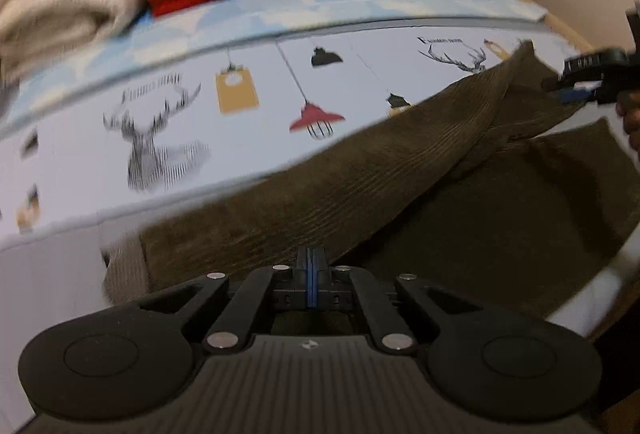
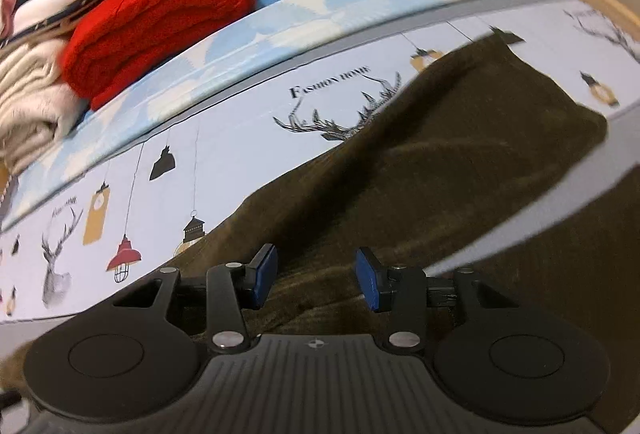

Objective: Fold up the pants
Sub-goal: 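Fold the waistband over with the left tool while the right tool smooths the leg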

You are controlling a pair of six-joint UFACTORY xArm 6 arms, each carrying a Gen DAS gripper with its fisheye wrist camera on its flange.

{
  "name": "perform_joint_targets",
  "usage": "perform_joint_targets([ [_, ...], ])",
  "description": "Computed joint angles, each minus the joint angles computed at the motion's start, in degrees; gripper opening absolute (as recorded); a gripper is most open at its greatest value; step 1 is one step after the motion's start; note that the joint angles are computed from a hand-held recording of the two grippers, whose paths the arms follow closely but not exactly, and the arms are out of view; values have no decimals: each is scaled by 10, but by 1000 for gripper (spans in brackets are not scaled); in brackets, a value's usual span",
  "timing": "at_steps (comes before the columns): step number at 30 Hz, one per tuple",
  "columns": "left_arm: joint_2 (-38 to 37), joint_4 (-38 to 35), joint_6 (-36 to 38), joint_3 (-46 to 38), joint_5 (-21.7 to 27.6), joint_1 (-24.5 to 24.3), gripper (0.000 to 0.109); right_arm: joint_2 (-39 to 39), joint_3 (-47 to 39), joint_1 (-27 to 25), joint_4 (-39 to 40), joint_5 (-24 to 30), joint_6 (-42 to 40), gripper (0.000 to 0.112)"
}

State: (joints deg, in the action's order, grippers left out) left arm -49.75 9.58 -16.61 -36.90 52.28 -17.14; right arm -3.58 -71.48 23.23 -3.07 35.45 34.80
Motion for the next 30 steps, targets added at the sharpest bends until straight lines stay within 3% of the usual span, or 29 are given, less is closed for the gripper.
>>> perform_joint_targets([
  [3, -47, -63, -33, 23, 19, 51, 7, -21, 21, -7, 6, -8, 4, 46],
  [7, -60, -168, -73, 34, 60, 160, 40, -32, 35, -22, 14, -17, 13, 46],
  [10, -31, -225, -96, 33, 95, 227, 46, -32, 40, -39, 24, -26, 27, 46],
  [13, 1, -263, -108, 30, 106, 266, 53, -29, 46, -55, 46, -45, 35, 46],
  [16, 31, -274, -116, 22, 98, 280, 68, -17, 48, -70, 85, -66, 35, 46],
  [22, 65, -244, -152, 7, 45, 281, 66, 33, 23, -89, 186, -100, -2, 46],
  [25, 64, -182, -199, 3, 10, 272, 54, 74, -8, -91, 238, -106, -44, 46],
  [30, 85, -165, -207, -11, -15, 275, 55, 144, -62, -91, 279, -109, -71, 46],
])
